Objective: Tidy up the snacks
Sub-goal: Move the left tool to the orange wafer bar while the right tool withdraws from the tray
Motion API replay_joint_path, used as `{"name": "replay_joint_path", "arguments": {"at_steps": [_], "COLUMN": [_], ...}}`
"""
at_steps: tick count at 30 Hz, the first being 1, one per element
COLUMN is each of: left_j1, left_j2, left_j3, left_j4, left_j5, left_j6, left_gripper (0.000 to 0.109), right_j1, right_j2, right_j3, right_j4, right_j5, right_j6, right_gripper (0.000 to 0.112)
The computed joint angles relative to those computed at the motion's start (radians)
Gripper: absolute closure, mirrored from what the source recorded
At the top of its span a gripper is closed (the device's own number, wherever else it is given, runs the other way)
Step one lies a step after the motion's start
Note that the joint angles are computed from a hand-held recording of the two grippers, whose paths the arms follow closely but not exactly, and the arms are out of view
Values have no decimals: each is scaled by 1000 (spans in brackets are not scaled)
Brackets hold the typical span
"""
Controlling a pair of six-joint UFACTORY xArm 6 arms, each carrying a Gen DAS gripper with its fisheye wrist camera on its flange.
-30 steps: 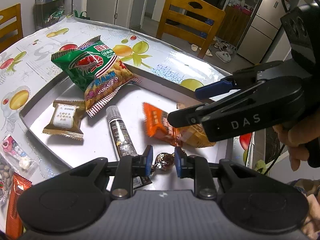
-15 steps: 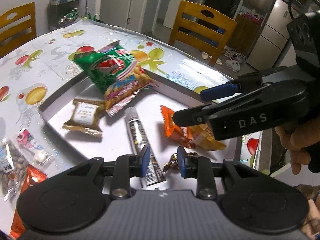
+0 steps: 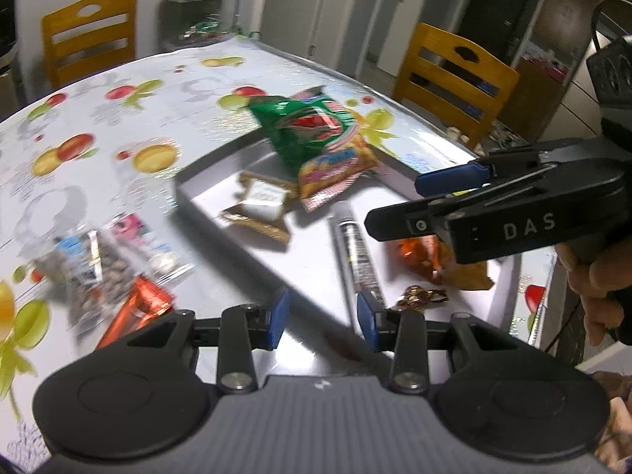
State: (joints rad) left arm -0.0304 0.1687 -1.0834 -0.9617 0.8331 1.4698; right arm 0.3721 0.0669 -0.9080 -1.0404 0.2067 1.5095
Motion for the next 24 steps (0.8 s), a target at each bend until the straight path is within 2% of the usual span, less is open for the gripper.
{"name": "replay_joint_path", "arguments": {"at_steps": [9,18,24], "left_j1": [68,107,129], "left_j2": [-5,-8,11], "left_j3": [19,45,27], "left_j4": [14,82,54], "left_j5": [-35,-50,-99], "left_j6": [-40,-76,-76], "left_gripper": [73,73,73], "right_j1": [20,44,74], "right_j2": [75,143,178], "right_j3": [-86,-155,-172], "right_j4": [40,114,293], "right_j5": [-57,-102,-131], "right_j6": [-81,-177,-375], "right_gripper": [40,40,40]}}
